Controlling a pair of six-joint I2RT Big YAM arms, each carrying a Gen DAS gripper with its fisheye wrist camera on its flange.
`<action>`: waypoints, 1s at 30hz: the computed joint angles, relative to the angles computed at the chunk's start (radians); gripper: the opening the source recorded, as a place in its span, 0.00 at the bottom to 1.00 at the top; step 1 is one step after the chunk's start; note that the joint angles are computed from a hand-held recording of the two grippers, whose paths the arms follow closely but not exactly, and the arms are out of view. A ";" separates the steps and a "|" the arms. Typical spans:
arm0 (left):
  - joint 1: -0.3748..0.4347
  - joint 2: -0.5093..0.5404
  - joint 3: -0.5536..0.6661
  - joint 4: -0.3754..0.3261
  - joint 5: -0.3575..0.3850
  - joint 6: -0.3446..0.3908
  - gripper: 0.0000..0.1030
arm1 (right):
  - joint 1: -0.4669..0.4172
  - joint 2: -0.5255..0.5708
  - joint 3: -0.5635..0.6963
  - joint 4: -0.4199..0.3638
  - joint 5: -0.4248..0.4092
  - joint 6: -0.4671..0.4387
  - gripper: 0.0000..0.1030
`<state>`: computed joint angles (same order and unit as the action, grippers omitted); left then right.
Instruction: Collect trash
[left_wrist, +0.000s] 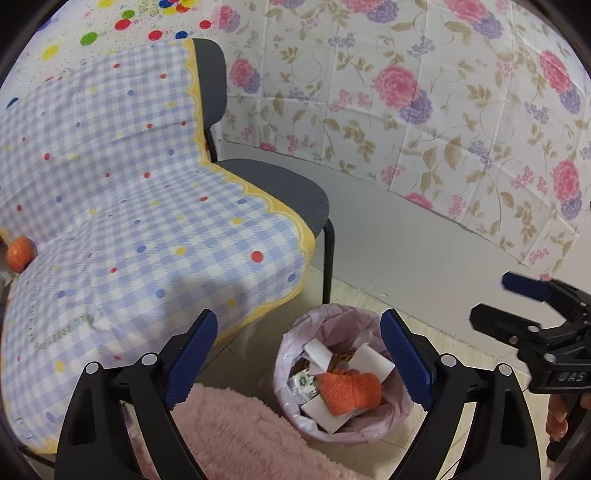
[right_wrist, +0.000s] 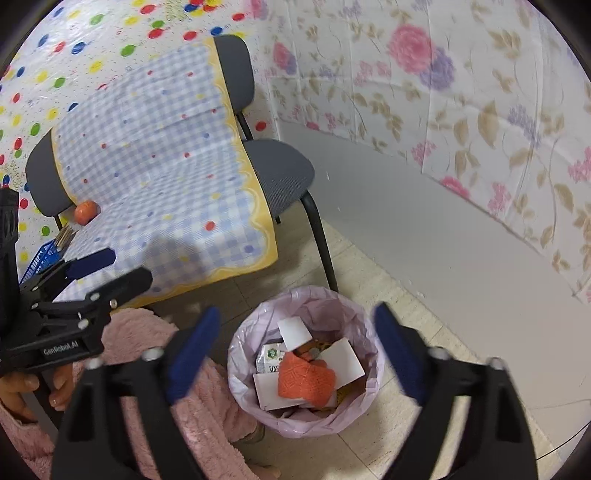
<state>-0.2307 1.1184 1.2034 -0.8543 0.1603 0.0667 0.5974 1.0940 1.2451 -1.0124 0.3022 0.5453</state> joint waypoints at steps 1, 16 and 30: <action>0.003 -0.008 0.003 -0.014 -0.010 -0.001 0.88 | 0.011 -0.002 0.011 -0.002 0.014 -0.001 0.95; 0.137 -0.132 0.058 -0.152 -0.173 -0.010 0.89 | 0.090 0.064 0.193 0.039 -0.033 -0.025 0.95; 0.343 -0.214 0.061 -0.205 -0.199 0.002 0.89 | 0.206 0.193 0.358 -0.002 -0.020 -0.128 0.95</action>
